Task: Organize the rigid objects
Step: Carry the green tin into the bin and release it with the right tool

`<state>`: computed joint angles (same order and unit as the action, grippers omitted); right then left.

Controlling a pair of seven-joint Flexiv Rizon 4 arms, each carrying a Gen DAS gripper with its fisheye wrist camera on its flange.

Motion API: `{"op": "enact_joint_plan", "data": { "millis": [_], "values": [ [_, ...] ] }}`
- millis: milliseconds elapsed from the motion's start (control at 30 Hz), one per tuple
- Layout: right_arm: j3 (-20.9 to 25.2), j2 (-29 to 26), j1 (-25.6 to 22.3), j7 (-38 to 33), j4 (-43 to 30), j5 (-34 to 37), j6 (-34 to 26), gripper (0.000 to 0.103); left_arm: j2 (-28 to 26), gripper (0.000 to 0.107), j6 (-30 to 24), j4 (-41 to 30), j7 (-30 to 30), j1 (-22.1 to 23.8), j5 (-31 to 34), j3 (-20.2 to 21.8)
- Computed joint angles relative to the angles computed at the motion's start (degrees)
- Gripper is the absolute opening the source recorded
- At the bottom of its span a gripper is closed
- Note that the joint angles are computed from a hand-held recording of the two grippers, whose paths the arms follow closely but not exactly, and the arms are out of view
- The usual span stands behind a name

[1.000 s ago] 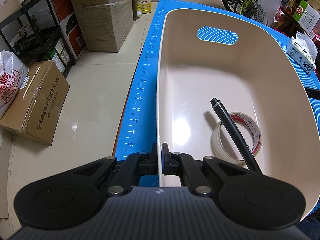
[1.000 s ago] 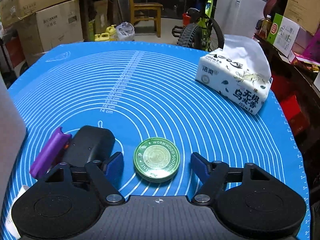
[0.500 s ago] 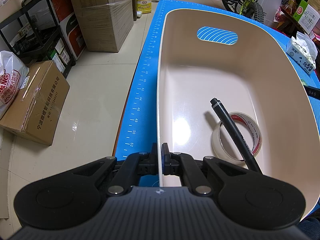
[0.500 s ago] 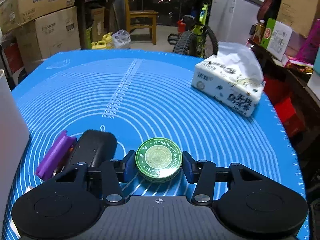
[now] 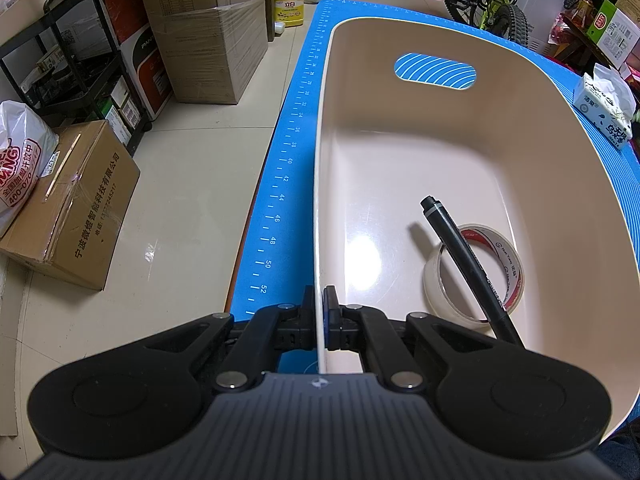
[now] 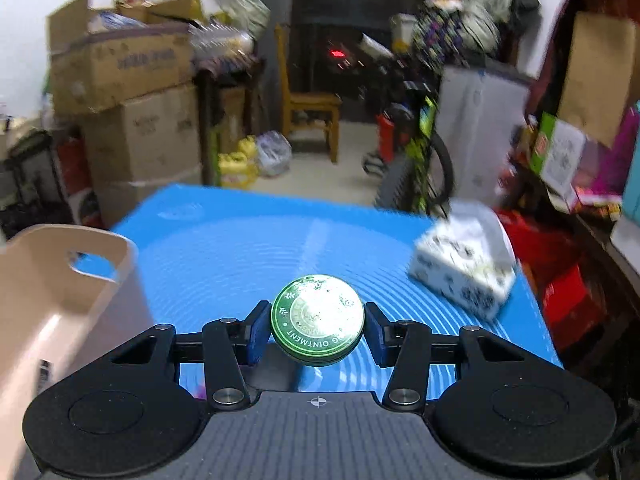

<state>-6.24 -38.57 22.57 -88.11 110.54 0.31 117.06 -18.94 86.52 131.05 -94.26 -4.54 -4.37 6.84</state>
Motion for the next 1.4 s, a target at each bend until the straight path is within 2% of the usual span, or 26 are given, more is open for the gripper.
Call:
{"op": "enact_joint_plan", "data": {
  "millis": [100, 233, 400, 533, 767, 867, 933, 1033, 1267, 1367, 1400],
  "values": [
    [3.48, 1.6, -1.71, -0.73, 1.42, -2.42, 3.62, 0.054, 0.0, 0.005, 0.1, 0.07, 0.0, 0.09, 0.02, -0.08],
    [7.49, 3.49, -3.39, -1.18, 2.81, -6.98, 4.75, 0.054, 0.0, 0.005, -0.01, -0.02, -0.06, 0.05, 0.05, -0.06],
    [11.19, 5.19, -4.07, -0.03, 3.72, -11.94, 2.78, 0.054, -0.02, 0.005, -0.02, -0.05, -0.14, -0.01, 0.08, -0.03],
    [11.76, 5.69, -2.43, 0.14, 3.91, -14.37, -0.08, 0.054, 0.01, 0.005, -0.06, -0.06, -0.04, 0.12, 0.11, -0.06],
    [10.94, 4.77, 1.8, -0.55, 3.03, -16.83, -9.53, 0.054, 0.02, 0.005, -0.21, -0.18, -0.19, 0.0, 0.29, 0.08],
    [12.94, 4.41, 0.68, -0.31, 2.25, -18.91, -15.81, 0.054, 0.01, 0.005, -0.23, -0.21, -0.24, -0.04, 0.36, 0.11],
    [17.03, 3.69, -2.41, -0.37, 0.32, -20.58, -22.58, 0.054, 0.0, 0.005, -0.26, -0.24, -0.29, -0.07, 0.42, 0.15],
    [17.9, 3.33, -2.43, -0.75, -0.94, -20.8, -28.54, 0.054, 0.03, 0.005, -0.24, -0.2, -0.19, 0.04, 0.42, 0.08],
    [17.76, 3.05, -1.02, -1.36, -3.23, -19.7, -37.1, 0.054, 0.01, 0.005, -0.33, -0.29, -0.37, -0.07, 0.53, 0.17],
    [17.89, 3.14, -0.92, -1.99, -3.68, -18.85, -38.6, 0.054, -0.01, 0.005, -0.35, -0.33, -0.41, -0.14, 0.61, 0.26],
    [17.64, 3.23, -0.81, -1.96, -3.78, -18.66, -38.88, 0.061, 0.01, 0.005, -0.31, -0.27, -0.34, -0.03, 0.58, 0.19]
  ]
}}
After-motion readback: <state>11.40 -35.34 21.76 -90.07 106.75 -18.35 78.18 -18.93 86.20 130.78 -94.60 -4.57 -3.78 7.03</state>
